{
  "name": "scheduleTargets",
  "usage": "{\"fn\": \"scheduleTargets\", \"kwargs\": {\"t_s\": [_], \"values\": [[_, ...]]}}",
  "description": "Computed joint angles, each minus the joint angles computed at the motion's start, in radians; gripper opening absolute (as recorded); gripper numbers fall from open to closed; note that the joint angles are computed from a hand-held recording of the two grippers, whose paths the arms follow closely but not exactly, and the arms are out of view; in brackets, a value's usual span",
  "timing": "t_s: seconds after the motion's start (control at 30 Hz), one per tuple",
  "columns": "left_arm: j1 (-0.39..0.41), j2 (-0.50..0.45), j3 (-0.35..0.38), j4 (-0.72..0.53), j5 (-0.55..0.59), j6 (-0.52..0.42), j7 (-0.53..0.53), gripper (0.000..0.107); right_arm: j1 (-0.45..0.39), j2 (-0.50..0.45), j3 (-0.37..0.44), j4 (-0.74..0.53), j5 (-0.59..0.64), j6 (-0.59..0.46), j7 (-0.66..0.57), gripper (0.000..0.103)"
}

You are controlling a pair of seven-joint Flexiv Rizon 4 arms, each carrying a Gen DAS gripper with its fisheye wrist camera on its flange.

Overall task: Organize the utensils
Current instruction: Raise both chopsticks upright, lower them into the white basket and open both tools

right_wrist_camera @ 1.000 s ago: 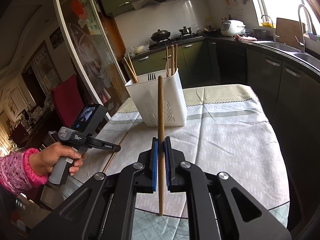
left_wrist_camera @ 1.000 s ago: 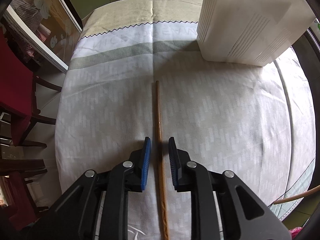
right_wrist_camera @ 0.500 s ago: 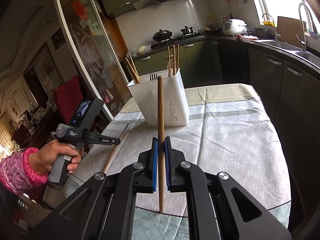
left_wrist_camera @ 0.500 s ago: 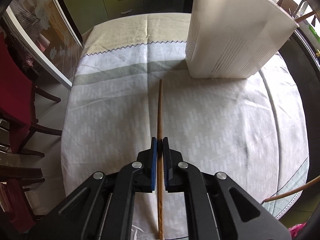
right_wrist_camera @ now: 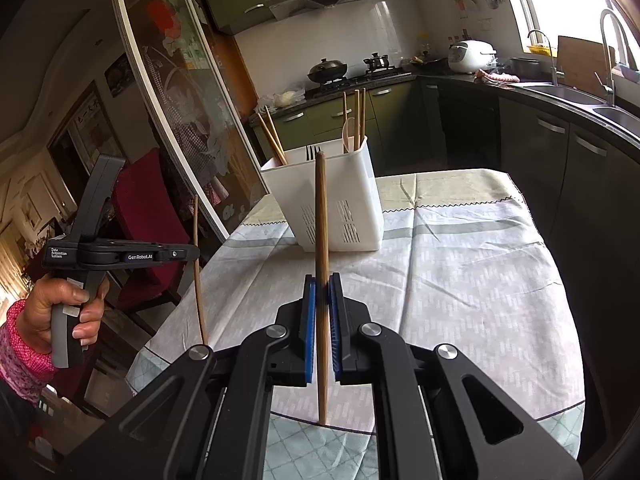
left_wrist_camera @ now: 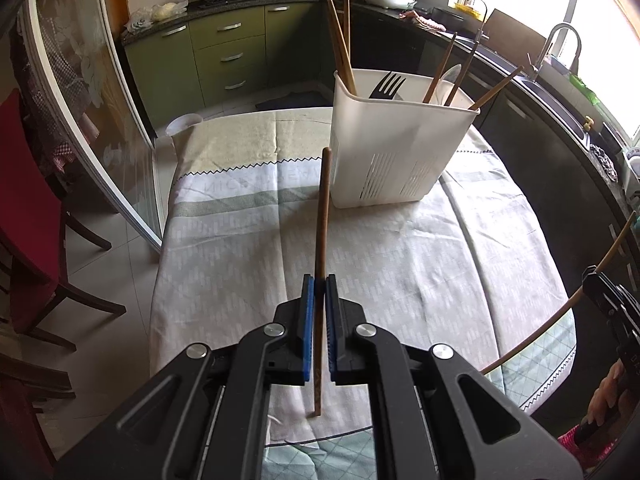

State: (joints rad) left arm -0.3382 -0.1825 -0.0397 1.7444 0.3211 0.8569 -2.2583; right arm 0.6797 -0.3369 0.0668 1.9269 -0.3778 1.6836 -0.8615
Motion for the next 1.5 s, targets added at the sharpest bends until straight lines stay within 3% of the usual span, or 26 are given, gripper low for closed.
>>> {"fn": "scheduleTargets", "kwargs": {"t_s": [0.43, 0.97, 1.13, 1.23, 1.5], "values": [[-0.001, 0.046, -0.008, 0.035, 0.038, 0.041, -0.018, 0.005, 0.027, 0.001, -0.026, -0.004, -0.016, -0.002, 0.008, 0.007], [0.005, 0.068, -0.019, 0.035, 0.065, 0.069, -0.034, 0.005, -0.02, -0.02, 0.029, -0.064, -0.026, -0.03, -0.043, 0.007], [0.004, 0.069, -0.025, -0.009, 0.082, 0.069, -0.03, 0.005, -0.019, -0.027, 0.023, -0.133, -0.053, -0.055, -0.068, 0.007], [0.005, 0.065, -0.028, -0.053, 0.083, 0.073, -0.014, 0.005, -0.049, -0.041, 0.062, -0.207, -0.056, -0.087, -0.105, 0.007], [0.001, 0.015, -0.018, -0.253, 0.118, 0.091, 0.011, 0.006, -0.076, -0.136, 0.117, -0.488, -0.029, -0.147, -0.194, 0.007]]}}
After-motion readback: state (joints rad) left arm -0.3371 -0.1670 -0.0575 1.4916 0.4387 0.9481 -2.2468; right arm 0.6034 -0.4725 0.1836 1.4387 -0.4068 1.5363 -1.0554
